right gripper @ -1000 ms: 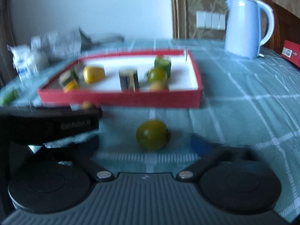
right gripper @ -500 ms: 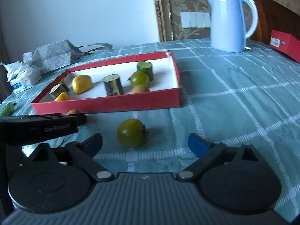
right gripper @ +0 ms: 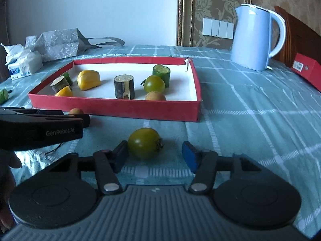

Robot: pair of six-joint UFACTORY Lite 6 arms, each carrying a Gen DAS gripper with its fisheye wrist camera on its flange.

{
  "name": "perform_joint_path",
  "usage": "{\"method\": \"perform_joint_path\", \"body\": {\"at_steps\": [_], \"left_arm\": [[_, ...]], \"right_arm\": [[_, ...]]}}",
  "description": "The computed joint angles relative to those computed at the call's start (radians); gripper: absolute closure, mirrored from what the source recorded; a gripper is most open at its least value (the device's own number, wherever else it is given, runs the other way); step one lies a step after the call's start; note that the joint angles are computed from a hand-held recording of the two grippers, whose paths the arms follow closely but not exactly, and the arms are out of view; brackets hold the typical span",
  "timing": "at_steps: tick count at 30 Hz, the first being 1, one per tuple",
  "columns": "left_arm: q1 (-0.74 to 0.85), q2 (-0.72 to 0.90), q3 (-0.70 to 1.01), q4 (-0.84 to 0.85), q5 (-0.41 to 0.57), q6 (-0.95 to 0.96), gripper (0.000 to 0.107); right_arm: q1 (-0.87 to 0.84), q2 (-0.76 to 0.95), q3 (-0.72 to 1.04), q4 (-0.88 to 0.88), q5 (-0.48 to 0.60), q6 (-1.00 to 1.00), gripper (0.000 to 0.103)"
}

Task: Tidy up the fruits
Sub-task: 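Grasp the brown round fruit on the cloth with the left gripper while the right holds the green tomato, then carry the brown fruit into the tray and open the left gripper while the right holds the tomato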

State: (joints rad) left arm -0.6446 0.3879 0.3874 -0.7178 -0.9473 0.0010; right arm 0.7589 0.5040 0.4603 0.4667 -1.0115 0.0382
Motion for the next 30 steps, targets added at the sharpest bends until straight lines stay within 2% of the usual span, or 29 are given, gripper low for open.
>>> {"method": "perform_joint_path", "body": {"at_steps": [2, 3, 9, 12, 16, 30], "left_arm": [[-0.005, 0.001, 0.001, -0.009, -0.001, 0.005, 0.062], [-0.009, 0.002, 0.002, -0.022, -0.002, 0.010, 0.067], [-0.008, -0.011, -0.013, -0.027, -0.011, 0.004, 0.081], [-0.030, -0.011, -0.017, -0.073, -0.024, 0.024, 0.081], [-0.032, -0.042, -0.060, -0.054, -0.044, -0.008, 0.081], [0.021, -0.103, -0.135, 0.034, -0.025, -0.079, 0.081]], "right_arm": [[-0.010, -0.001, 0.000, -0.038, -0.006, 0.007, 0.069], [-0.017, -0.003, -0.006, -0.062, -0.015, 0.020, 0.070], [-0.109, -0.005, -0.043, -0.211, -0.072, 0.158, 0.070], [-0.151, 0.000, -0.065, -0.258, -0.118, 0.222, 0.070], [-0.161, 0.004, -0.073, -0.256, -0.138, 0.239, 0.070], [-0.156, 0.000, -0.063, -0.246, -0.113, 0.235, 0.070]]}}
